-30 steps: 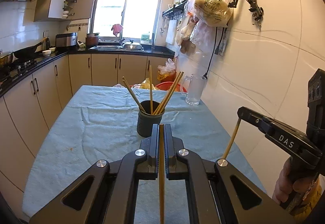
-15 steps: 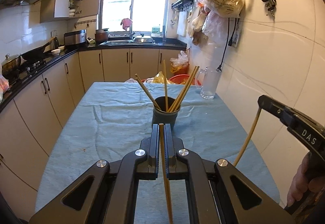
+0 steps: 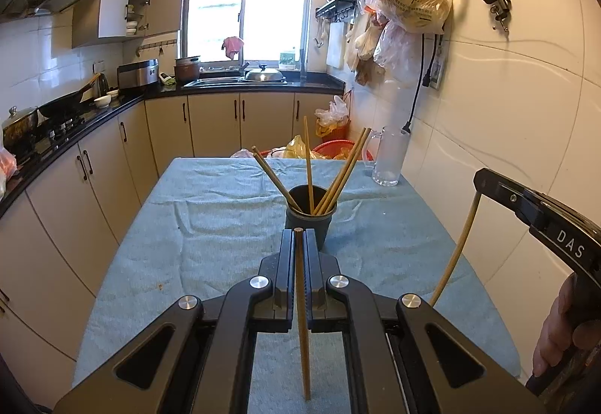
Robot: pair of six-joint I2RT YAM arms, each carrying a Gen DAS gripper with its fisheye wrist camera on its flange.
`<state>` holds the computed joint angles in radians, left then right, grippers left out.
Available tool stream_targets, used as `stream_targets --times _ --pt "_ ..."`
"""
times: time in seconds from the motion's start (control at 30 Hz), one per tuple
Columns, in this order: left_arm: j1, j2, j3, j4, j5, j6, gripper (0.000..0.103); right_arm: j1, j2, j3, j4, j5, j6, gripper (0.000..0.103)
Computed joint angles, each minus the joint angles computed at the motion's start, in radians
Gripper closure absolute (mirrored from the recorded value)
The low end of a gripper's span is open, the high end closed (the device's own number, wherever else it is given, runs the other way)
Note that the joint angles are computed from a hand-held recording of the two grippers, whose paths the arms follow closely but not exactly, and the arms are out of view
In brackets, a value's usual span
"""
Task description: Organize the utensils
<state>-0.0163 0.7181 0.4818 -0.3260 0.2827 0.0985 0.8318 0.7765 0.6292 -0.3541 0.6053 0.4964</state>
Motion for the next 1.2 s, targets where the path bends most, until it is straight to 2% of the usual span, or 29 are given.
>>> stream_targets --times 0.17,0.4,0.63,0.87,1.1,1.13,1.17,1.2 --pt "0.001 0.016 0.008 0.005 0.0 0.003 0.099 -0.02 0.017 0.006 0.012 -0.024 0.0 0.097" --pt "0.052 0.057 0.049 0.004 0.069 0.03 0.1 -0.071 0.058 0.015 0.053 -0.071 -0.024 0.097" --pt "0.137 0.093 0.14 -0.042 0.194 0.066 0.103 -0.107 0.082 0.028 0.076 -0.104 -0.041 0.097" --pt "0.178 0.197 0.271 -0.075 0.29 0.065 0.103 -0.2 0.181 0.088 0.142 -0.183 -0.089 0.097" --pt "0.198 0.274 0.317 -0.029 0.3 0.029 0.103 -0.288 0.255 0.126 0.199 -0.282 -0.112 0.097" --pt "0.213 0.309 0.317 -0.009 0.301 0.008 0.102 -0.299 0.265 0.125 0.203 -0.304 -0.107 0.097" --pt "0.222 0.344 0.319 0.0 0.297 0.004 0.093 -0.312 0.283 0.123 0.209 -0.327 -0.101 0.097" --pt "0.232 0.401 0.322 0.012 0.285 0.002 0.072 -0.319 0.297 0.117 0.214 -0.339 -0.097 0.097"
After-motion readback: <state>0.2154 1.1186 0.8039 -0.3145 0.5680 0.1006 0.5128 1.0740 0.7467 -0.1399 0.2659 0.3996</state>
